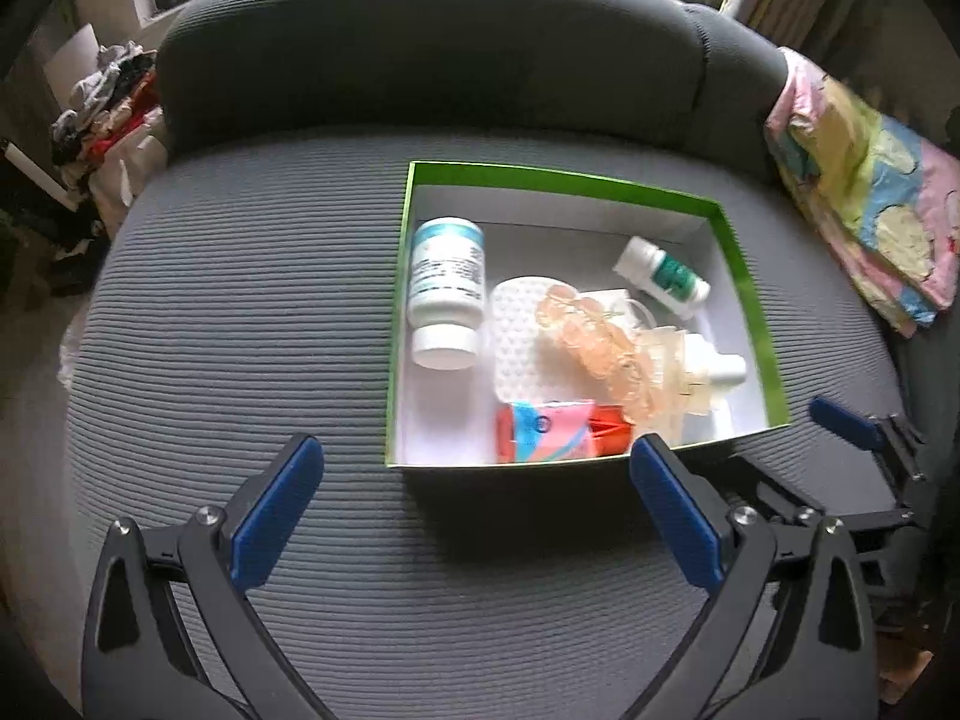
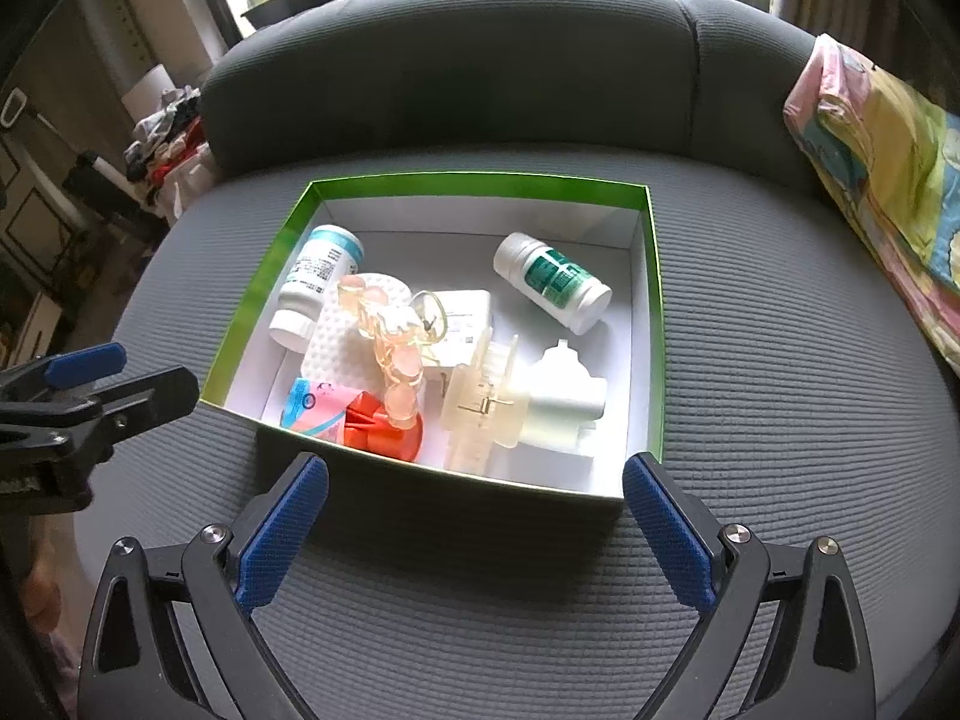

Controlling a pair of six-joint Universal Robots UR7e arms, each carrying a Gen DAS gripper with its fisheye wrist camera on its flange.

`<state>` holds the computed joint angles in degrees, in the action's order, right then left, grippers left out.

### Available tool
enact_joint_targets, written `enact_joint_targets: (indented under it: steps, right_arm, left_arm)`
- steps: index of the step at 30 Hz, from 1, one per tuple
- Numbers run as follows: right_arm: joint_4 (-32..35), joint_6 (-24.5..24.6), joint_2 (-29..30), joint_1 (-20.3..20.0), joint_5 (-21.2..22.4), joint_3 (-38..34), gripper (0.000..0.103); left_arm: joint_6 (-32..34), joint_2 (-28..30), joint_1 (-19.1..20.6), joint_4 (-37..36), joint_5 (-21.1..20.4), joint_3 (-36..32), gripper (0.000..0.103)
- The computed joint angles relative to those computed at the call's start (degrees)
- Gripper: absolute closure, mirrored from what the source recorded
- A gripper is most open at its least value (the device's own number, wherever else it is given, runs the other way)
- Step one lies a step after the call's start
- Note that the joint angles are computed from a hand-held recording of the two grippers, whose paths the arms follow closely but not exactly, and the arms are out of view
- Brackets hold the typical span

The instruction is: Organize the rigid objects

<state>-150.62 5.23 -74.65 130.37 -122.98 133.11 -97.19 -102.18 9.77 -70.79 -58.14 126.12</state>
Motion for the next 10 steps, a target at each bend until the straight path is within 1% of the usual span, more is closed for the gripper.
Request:
enact_joint_targets:
  steps: [3, 8, 10]
  right_arm:
    - [-0.07, -0.11, 0.33, -0.14, -0.28, -0.11, 0.004]
    - [-0.4, 0.39, 0.3, -0.7, -0.2, 0.24, 0.004]
    - [0.13, 1.49, 0.1, -0.86, -0.57, 0.31, 0.004]
  left_arm:
    - [-1.0, 1.42, 0.46, 2.13, 0.04, -0.63, 0.001]
    - [-0.45, 2.36, 1.17, 2.58, -0.15, -0.51, 0.001]
    - [-0.54, 2.65, 1.43, 2.48, -0.36, -0.35, 0.001]
